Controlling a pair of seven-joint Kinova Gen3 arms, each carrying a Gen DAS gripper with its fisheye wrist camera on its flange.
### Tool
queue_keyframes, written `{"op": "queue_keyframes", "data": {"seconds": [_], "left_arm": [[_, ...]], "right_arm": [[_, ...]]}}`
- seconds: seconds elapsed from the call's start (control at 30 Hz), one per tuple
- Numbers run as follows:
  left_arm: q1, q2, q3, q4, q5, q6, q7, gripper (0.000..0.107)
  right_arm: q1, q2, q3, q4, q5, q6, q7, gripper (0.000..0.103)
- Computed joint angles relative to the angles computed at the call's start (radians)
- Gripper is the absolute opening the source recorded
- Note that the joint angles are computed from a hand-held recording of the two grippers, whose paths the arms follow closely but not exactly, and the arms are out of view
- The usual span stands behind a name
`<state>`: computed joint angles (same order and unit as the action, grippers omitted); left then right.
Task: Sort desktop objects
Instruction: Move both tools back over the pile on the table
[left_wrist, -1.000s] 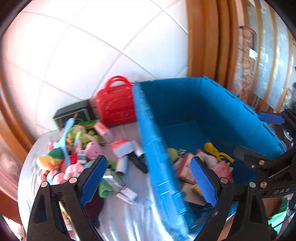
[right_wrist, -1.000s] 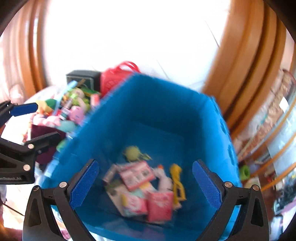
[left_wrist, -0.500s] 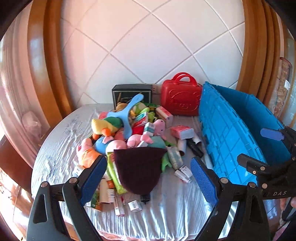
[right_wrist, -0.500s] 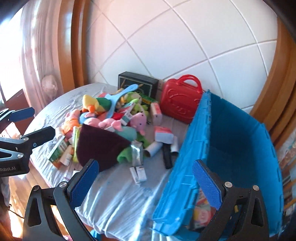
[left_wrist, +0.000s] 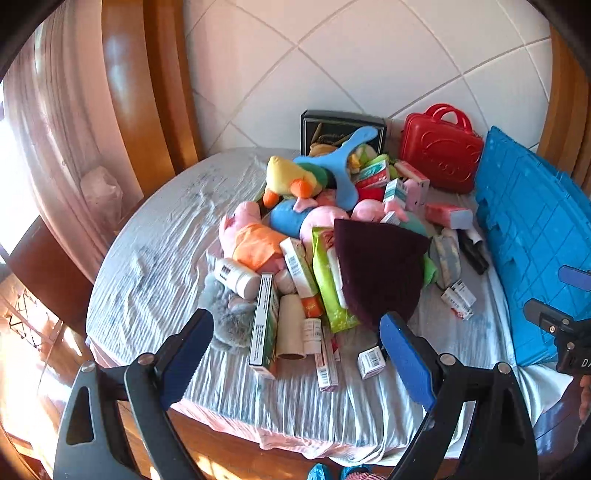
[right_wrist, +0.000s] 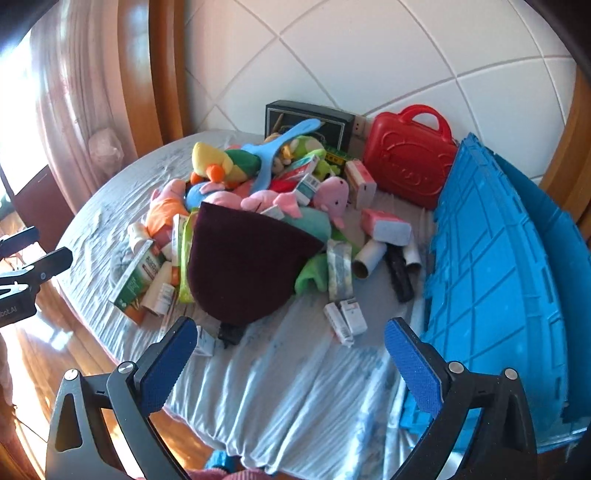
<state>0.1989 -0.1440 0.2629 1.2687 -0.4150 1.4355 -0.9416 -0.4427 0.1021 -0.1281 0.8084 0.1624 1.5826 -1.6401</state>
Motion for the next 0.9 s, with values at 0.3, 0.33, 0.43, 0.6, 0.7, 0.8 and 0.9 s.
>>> {"op": "queue_keyframes", "data": {"seconds": [0.3,0.33,0.43,0.6,0.7,0.8,0.9], "left_arm": [[0.057,0.119,-0.025,0.138,0.093,-0.071,0.103,0.093],[0.072,0.143,-0.029,0.139,0.1,-0.075,0.11,0.093],[0.112,0.198,-0.05,0.141,0.115,-0.088,0.131,0.093],[0.155,0.268,-0.088,0.152,0.144,-0.12,0.159,0.093],[0.179,0.313,-0.105,0.15,0.135,-0.126,0.171,0.093],[0.184,0.349,-0.12,0.154,0.151,-0.146,0.155,0.093],[0.184,0.376,-0.13,0.165,0.185,-0.161,0.131,0.095]], "right_arm": [[0.111,0.023,0.029,0.253,-0.144,-0.137,0.045,0.103],[0.124,0.025,0.033,0.285,-0.153,-0.158,0.053,0.103],[0.154,0.044,0.043,0.338,-0.169,-0.192,0.069,0.103],[0.198,0.098,0.061,0.387,-0.181,-0.226,0.087,0.103],[0.214,0.119,0.065,0.406,-0.189,-0.251,0.09,0.103],[0.226,0.143,0.069,0.417,-0.19,-0.278,0.093,0.103],[0.224,0.167,0.076,0.428,-0.17,-0.287,0.075,0.103]]}}
